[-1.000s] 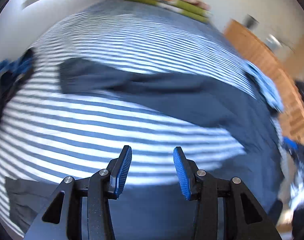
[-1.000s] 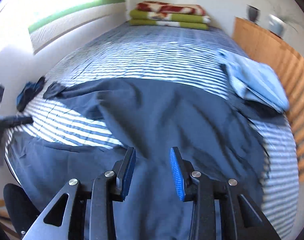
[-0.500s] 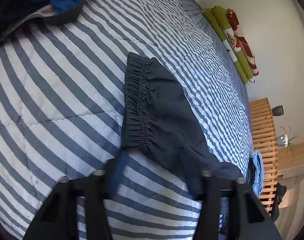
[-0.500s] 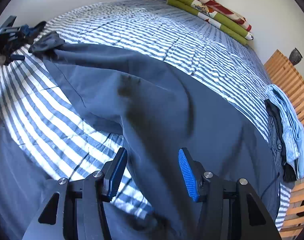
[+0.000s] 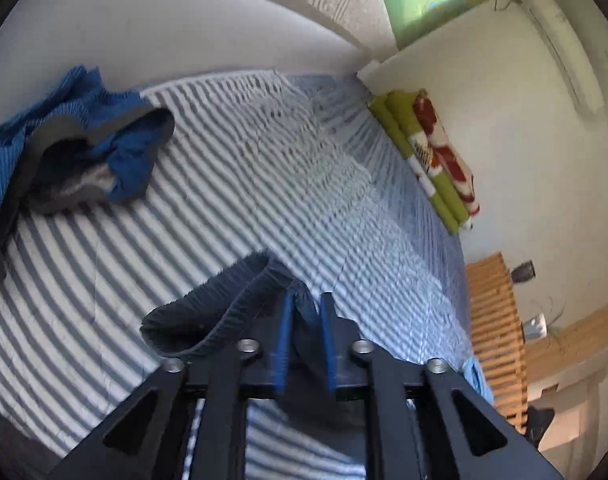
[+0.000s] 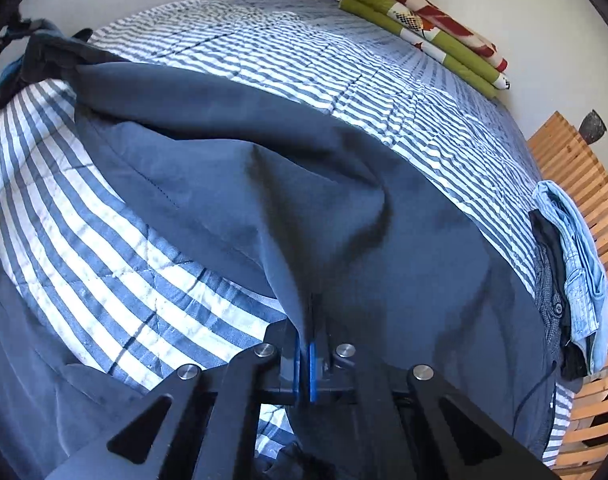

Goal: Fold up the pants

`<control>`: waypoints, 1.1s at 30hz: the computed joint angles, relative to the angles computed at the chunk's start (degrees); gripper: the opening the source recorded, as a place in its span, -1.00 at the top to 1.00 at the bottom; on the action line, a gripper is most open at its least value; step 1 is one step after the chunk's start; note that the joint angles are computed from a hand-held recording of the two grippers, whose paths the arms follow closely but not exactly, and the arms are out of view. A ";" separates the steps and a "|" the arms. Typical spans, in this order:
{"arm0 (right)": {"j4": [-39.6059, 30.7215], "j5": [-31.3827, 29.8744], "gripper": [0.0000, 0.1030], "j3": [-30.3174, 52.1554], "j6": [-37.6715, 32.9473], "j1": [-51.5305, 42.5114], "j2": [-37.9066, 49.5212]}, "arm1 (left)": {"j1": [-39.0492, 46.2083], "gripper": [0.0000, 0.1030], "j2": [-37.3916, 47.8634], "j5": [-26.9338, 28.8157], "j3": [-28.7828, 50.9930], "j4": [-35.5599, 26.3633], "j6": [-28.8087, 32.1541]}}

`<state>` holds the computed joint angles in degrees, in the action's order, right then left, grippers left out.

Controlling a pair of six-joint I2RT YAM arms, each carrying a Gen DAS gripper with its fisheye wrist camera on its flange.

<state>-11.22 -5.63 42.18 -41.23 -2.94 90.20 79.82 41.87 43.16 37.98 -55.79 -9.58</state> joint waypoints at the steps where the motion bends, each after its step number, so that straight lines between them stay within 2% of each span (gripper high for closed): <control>1: 0.01 0.17 0.96 -0.06 0.24 0.20 0.08 | -2.31 -0.46 3.26 -3.48 1.09 4.09 -3.89; 2: 0.03 0.40 0.96 -0.15 0.44 0.41 0.20 | -3.32 -0.72 5.92 -5.92 2.07 6.52 -4.87; 4: -0.56 0.41 0.96 -0.21 0.60 0.63 0.13 | -3.18 -0.71 7.58 -6.10 2.73 8.27 -4.78; 6: -0.82 -0.10 0.96 -0.26 0.34 0.40 -0.22 | -1.95 -0.71 6.58 -6.25 2.81 5.74 -0.42; 10: -1.55 -1.28 0.96 0.72 0.57 -0.26 0.45 | 4.41 -0.71 8.21 -6.29 -0.47 1.39 14.10; 14: -1.10 -0.95 0.96 0.53 0.72 0.21 1.07 | 3.33 -0.70 14.48 -12.05 -7.69 10.23 16.73; 17: -1.20 -0.85 0.96 0.32 1.02 0.43 0.87 | -1.01 -0.70 19.74 -13.10 -12.14 18.16 13.74; 19: -1.47 -0.73 0.96 0.75 0.99 0.30 1.18 | -6.44 -0.68 19.44 -14.91 -14.79 22.23 10.93; 20: -1.66 -0.66 0.96 1.20 0.96 0.18 1.64 | -9.95 -0.32 18.70 -17.17 -16.00 23.94 9.21; 21: -2.05 -0.43 0.96 1.71 0.93 0.25 2.19 | -14.44 0.18 17.73 -21.02 -16.72 24.84 7.20; 22: -2.66 -0.30 0.96 2.33 0.73 0.37 2.91 | -19.07 0.39 15.82 -26.14 -17.47 25.79 5.25; 23: -2.79 -0.14 0.96 2.62 0.67 0.55 3.37 | -20.83 0.79 15.72 -26.47 -17.11 25.02 4.57; 24: -2.71 0.18 0.96 2.92 0.77 0.77 3.74 | -20.09 0.78 15.84 -24.31 -16.44 23.55 4.61; 27: -5.01 -1.08 0.96 4.10 0.79 0.09 3.56 | -15.93 0.80 8.19 -23.00 -13.44 16.45 5.67; 30: -8.91 -5.43 0.96 4.99 -0.43 -2.79 -0.21 | -5.05 0.80 4.96 -17.88 -6.37 6.94 13.37; 33: -15.90 -11.21 0.96 6.88 -3.54 -6.40 -4.09 | 4.84 0.79 5.94 -14.13 0.17 -1.45 22.21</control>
